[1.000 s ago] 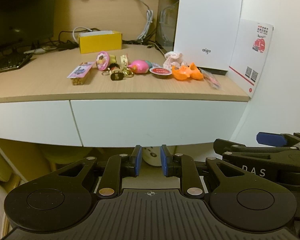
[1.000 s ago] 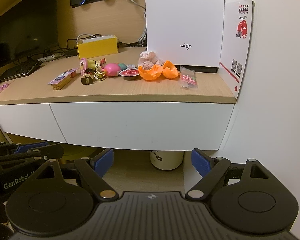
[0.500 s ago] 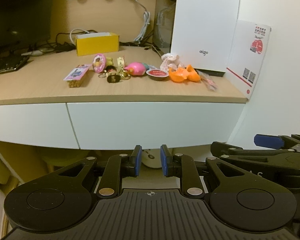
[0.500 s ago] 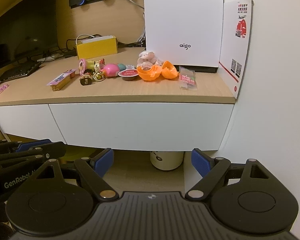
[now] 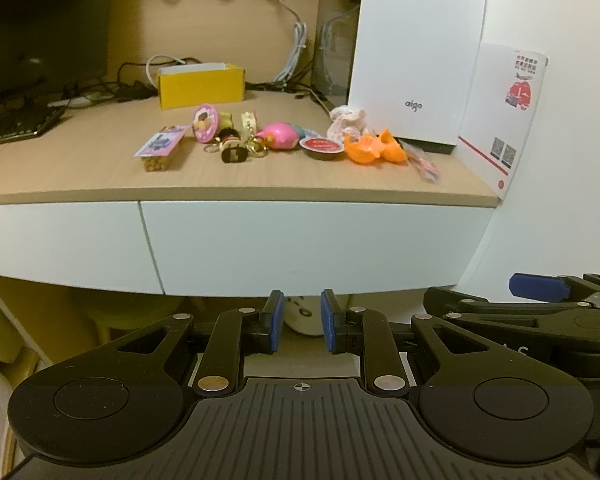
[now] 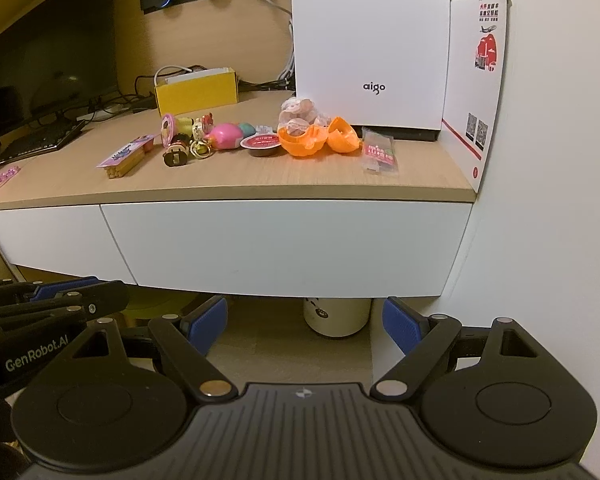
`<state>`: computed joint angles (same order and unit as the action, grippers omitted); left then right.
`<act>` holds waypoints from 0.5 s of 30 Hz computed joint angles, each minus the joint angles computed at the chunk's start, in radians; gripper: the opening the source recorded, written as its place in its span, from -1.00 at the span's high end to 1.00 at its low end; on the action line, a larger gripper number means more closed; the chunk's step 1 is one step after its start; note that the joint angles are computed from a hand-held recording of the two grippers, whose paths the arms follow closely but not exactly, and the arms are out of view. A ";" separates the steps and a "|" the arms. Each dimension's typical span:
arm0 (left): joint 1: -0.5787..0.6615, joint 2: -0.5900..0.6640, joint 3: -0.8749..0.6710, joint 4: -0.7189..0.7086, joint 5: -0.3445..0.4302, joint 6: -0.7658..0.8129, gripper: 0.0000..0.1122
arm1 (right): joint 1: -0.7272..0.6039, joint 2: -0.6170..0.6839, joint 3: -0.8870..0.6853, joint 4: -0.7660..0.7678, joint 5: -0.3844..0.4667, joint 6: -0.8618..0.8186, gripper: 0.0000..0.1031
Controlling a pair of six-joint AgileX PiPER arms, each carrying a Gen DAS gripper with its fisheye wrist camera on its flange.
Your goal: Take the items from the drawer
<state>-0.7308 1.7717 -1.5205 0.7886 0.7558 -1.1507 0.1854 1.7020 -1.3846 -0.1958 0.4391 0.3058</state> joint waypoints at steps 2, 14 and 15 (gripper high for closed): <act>-0.001 -0.001 0.002 0.000 0.001 -0.002 0.60 | 0.001 0.000 -0.001 0.001 0.001 0.000 -0.66; -0.002 -0.012 0.019 0.010 -0.001 -0.013 0.60 | 0.005 -0.001 0.002 -0.001 -0.003 0.006 -0.66; 0.000 -0.012 0.018 0.002 0.000 -0.007 0.60 | 0.007 0.000 0.002 -0.001 -0.001 0.005 -0.66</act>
